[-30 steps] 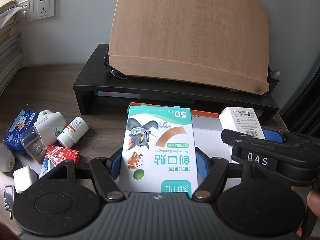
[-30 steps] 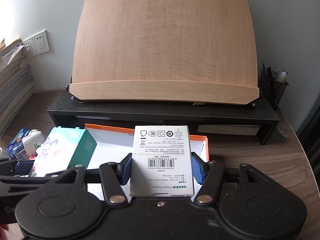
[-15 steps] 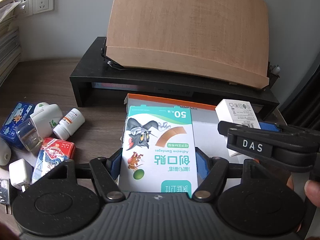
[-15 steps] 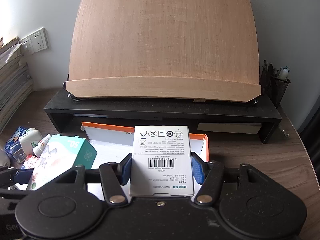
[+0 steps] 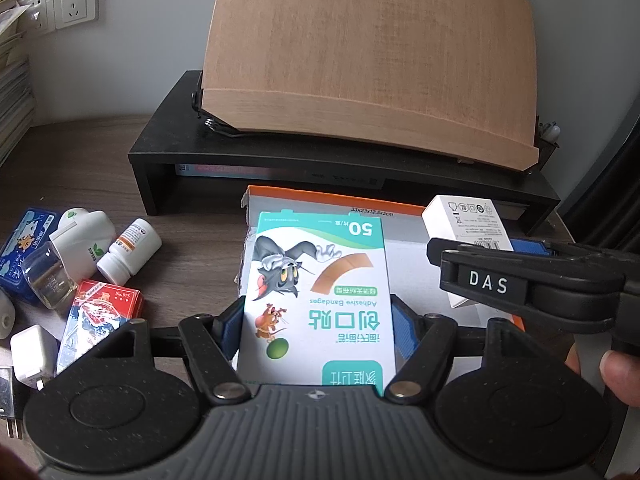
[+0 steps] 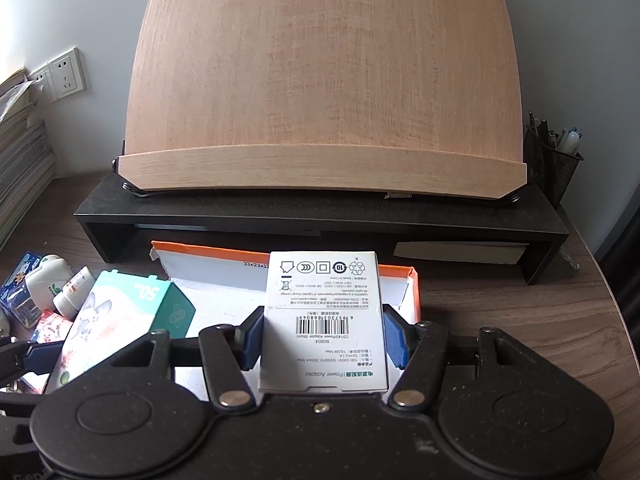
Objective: Organize rigid objects
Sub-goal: 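Carry both boxes into the white box and open both tools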
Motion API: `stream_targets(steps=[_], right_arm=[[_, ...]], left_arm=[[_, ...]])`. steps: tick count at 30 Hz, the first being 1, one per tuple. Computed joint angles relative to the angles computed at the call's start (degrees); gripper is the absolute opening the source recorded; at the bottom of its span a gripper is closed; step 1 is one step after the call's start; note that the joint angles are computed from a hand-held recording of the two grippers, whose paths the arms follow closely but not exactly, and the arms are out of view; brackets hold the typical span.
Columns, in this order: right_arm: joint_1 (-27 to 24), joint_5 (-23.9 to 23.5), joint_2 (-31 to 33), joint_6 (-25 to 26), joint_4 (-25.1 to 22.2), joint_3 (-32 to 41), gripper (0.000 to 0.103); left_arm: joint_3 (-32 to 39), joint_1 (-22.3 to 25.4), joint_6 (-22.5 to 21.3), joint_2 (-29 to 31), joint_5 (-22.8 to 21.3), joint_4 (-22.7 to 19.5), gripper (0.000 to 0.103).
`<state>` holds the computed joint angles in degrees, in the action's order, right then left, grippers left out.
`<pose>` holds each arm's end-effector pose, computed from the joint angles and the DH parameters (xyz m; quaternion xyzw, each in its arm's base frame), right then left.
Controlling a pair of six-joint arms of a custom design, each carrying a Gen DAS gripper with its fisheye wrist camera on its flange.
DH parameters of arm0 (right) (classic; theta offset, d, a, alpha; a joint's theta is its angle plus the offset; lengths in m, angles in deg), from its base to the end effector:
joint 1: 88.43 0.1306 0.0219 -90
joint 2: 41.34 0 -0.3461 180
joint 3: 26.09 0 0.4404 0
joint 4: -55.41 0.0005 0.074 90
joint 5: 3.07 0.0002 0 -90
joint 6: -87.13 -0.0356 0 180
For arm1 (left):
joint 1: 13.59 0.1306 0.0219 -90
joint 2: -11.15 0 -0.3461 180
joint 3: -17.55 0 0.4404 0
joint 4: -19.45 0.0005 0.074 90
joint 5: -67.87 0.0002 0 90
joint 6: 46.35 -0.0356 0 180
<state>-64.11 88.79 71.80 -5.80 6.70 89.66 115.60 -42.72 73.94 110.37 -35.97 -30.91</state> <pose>0.6146 0.2759 0.3898 -0.1661 0.9124 0.0734 0.3668 0.5149 -0.2778 0.3781 -0.0492 0.9368 -0.0633 0.3404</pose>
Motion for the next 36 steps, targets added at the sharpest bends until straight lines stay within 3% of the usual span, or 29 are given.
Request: stream_targets(steps=[11,16,26,28,36], right_arm=[[0.2,2.2,2.4,-0.9,-1.8,2.6,0.071],[0.0,2.5,1.7,-1.6,-0.1,1.4,0.074],[-1.1,4.1,-4.2,-4.8,3.2,-5.1,0.077],[-1.3,4.5,-5.7,-5.5,3.7,-6.7,0.078],[-0.6,6.8,-11.2,-7.1,4.5,-12.0,0.081]], left_arm=[[1.4,0.7,-1.0,1.6,0.8,-0.1,0.072],[2.0,1.1,-1.6,2.4,1.1,-0.2,0.072],[5.0,1.2,-4.2,5.5,3.0,0.4,0.072],[5.8,1.0,-4.7,6.0,3.2,0.0,0.078],[2.7,0.3,-4.8,1.9,2.8,0.1,0.084]])
